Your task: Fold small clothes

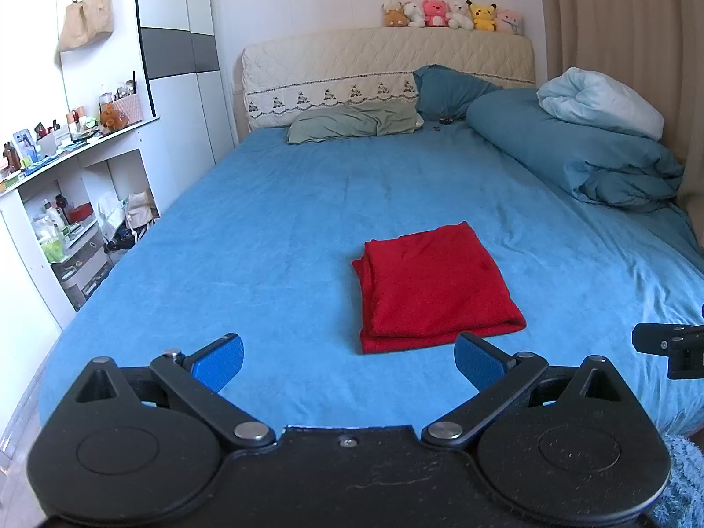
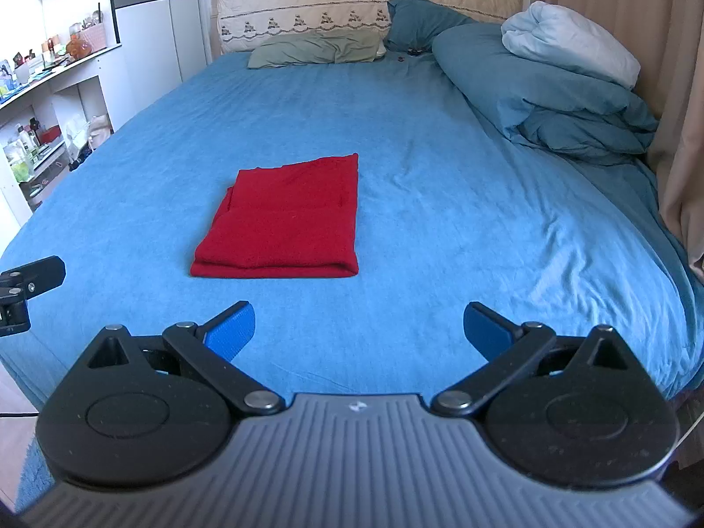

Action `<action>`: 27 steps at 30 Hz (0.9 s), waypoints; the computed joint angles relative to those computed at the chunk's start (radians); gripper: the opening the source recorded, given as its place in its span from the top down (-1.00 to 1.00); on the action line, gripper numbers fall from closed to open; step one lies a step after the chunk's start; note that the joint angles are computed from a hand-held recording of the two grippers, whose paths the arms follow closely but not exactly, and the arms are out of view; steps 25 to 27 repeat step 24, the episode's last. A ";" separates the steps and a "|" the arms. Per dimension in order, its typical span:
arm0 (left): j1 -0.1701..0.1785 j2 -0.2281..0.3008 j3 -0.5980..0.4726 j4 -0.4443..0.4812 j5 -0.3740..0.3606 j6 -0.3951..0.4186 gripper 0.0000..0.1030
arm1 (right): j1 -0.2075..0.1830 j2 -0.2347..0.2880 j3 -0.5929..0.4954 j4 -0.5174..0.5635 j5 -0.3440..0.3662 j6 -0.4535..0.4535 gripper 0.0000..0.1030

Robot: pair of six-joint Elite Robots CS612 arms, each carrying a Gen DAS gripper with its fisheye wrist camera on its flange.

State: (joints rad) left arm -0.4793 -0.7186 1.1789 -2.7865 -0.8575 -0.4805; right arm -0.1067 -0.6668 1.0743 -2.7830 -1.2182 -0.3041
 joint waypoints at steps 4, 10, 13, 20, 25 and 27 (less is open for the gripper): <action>-0.001 -0.001 0.002 -0.006 0.004 0.007 -1.00 | 0.000 0.000 0.000 0.000 -0.001 0.000 -1.00; 0.001 -0.002 0.011 -0.036 0.005 0.024 -1.00 | 0.002 -0.001 0.004 -0.004 -0.002 0.003 -1.00; 0.000 -0.003 0.014 -0.036 0.008 0.025 -1.00 | 0.001 -0.001 0.004 -0.005 -0.001 0.002 -1.00; -0.005 0.002 0.013 -0.050 0.050 0.039 -1.00 | 0.003 -0.002 0.007 -0.010 -0.002 0.005 -1.00; -0.004 0.003 0.014 -0.062 0.043 0.045 -1.00 | 0.004 -0.003 0.009 -0.011 -0.004 0.011 -1.00; -0.004 0.003 0.014 -0.062 0.043 0.045 -1.00 | 0.004 -0.003 0.009 -0.011 -0.004 0.011 -1.00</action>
